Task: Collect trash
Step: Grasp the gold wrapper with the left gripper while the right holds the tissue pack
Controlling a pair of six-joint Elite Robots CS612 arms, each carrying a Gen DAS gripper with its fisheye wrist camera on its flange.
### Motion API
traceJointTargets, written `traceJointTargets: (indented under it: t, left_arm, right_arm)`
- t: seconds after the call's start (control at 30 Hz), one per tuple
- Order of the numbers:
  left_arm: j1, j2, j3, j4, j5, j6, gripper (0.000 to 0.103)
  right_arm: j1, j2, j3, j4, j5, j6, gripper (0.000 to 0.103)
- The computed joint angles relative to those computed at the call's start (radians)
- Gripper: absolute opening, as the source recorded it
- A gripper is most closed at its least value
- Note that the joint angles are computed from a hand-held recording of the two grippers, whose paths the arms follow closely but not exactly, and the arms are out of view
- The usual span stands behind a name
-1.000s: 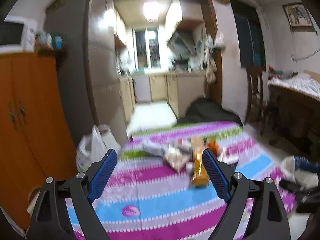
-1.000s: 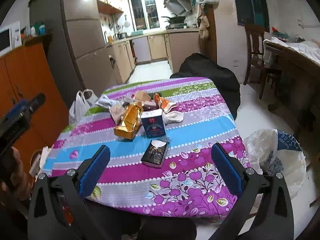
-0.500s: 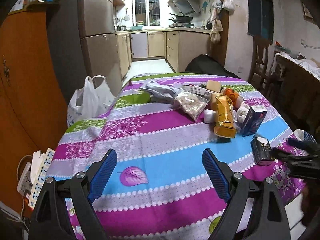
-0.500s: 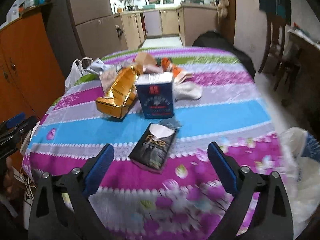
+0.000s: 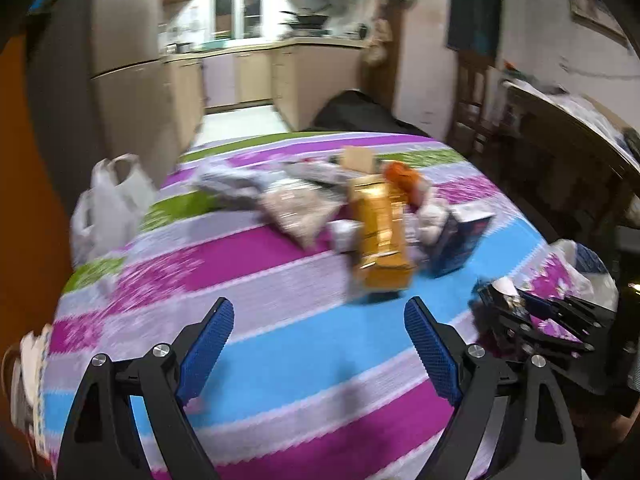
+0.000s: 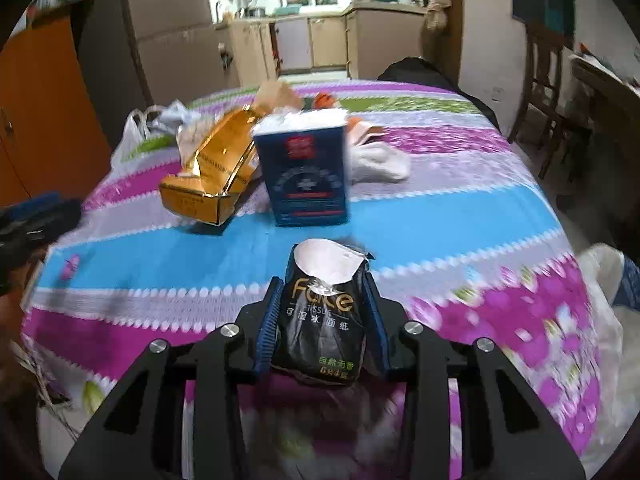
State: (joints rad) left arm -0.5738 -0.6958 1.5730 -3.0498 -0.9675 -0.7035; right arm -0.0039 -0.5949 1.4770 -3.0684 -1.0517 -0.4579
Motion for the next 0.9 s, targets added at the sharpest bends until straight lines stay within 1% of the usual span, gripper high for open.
traceJointTargets:
  t: [0.1, 0.17, 0.23, 0.27, 0.33, 0.37, 0.4, 0.43, 0.57, 0.67, 0.8, 0.9]
  left_arm:
    - [0.015, 0.047, -0.084, -0.015, -0.052, 0.087, 0.087]
    - [0.028, 0.086, -0.154, 0.021, -0.072, 0.113, 0.087]
    - [0.038, 0.116, -0.214, 0.094, -0.072, 0.104, 0.087]
    - [0.043, 0.129, -0.237, 0.114, -0.08, 0.103, 0.087]
    - [0.055, 0.152, -0.278, 0.161, -0.102, 0.091, 0.083]
    - [0.059, 0.159, -0.291, 0.179, -0.114, 0.088, 0.071]
    - [0.064, 0.166, -0.307, 0.215, -0.124, 0.074, 0.055]
    - [0.068, 0.167, -0.307, 0.221, -0.141, 0.064, 0.048]
    - [0.068, 0.152, -0.265, 0.166, -0.154, 0.027, 0.045]
    - [0.054, 0.121, -0.203, 0.126, -0.127, -0.01, 0.044]
    - [0.016, 0.065, -0.112, 0.144, -0.032, -0.06, 0.044]
    - [-0.008, 0.027, -0.056, 0.167, 0.01, -0.12, 0.044]
  right_arm:
    - [-0.033, -0.02, 0.032, -0.03, 0.023, 0.045, 0.036]
    - [-0.05, -0.032, 0.047, -0.034, 0.034, 0.066, 0.036]
    - [-0.064, -0.043, 0.06, -0.033, 0.049, 0.08, 0.036]
    - [-0.071, -0.049, 0.069, -0.034, 0.054, 0.081, 0.036]
    - [-0.078, -0.057, 0.078, -0.031, 0.058, 0.075, 0.036]
    - [-0.081, -0.06, 0.082, -0.027, 0.061, 0.072, 0.036]
    - [-0.082, -0.062, 0.085, -0.024, 0.064, 0.07, 0.036]
    - [-0.083, -0.064, 0.087, -0.024, 0.068, 0.07, 0.036]
    - [-0.085, -0.065, 0.086, -0.013, 0.093, 0.067, 0.036]
    - [-0.082, -0.071, 0.089, 0.008, 0.122, 0.045, 0.036]
    - [-0.07, -0.081, 0.097, 0.049, 0.153, -0.004, 0.036]
    - [-0.061, -0.089, 0.108, 0.073, 0.167, -0.036, 0.036]
